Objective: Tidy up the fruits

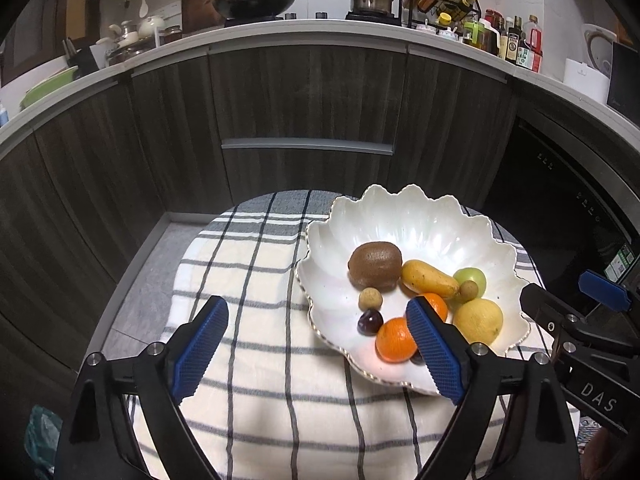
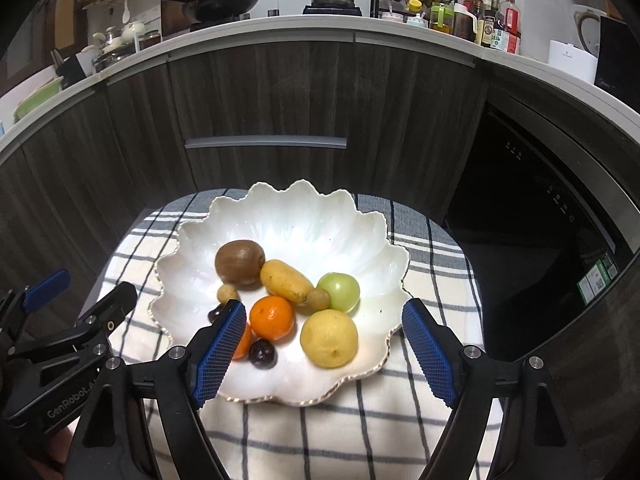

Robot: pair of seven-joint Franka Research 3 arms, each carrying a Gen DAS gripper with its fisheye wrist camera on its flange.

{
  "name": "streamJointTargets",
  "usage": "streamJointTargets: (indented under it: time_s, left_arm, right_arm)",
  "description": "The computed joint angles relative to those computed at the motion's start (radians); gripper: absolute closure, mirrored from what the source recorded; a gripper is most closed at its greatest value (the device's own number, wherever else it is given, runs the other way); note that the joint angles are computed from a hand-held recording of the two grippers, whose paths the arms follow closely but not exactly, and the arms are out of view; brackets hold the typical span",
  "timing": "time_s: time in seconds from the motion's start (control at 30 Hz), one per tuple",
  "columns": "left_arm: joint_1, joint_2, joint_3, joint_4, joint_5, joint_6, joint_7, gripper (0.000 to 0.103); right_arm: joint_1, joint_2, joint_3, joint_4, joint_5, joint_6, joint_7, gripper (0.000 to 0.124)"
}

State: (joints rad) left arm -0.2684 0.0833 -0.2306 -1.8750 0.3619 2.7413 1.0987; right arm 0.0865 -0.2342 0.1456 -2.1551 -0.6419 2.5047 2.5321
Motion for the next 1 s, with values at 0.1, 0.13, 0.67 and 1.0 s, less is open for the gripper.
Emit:
streamJointTargets:
  time_s: [0.1, 0.13, 0.67, 1.0]
  left_arm:
    - [0.002, -0.031, -0.002, -0.030, -0.013, 0.003, 0.006, 0.012]
    - [0.003, -0.039, -0.002, -0.036, -0.013, 0.004, 0.005, 0.012]
    - [0.019, -0.176, -0.011, -0.166, 0.048, 0.013, -0.087, 0.012]
    - [0.033, -0.282, -0.022, -0.263, 0.072, 0.045, -0.115, 0.012]
  right_arm:
    - [0.003, -0.024, 0.003, -0.017, 0.012, -0.001, 0.007, 0.043]
    - [0.001, -0.031, 0.006, -0.022, 0.013, -0.002, 0.009, 0.043]
    - [-0.036, -0.149, 0.076, -0.106, -0.009, -0.010, 0.065, 0.042]
    - [-0.057, -0.247, 0.121, -0.171, 0.002, -0.009, 0.091, 0.042]
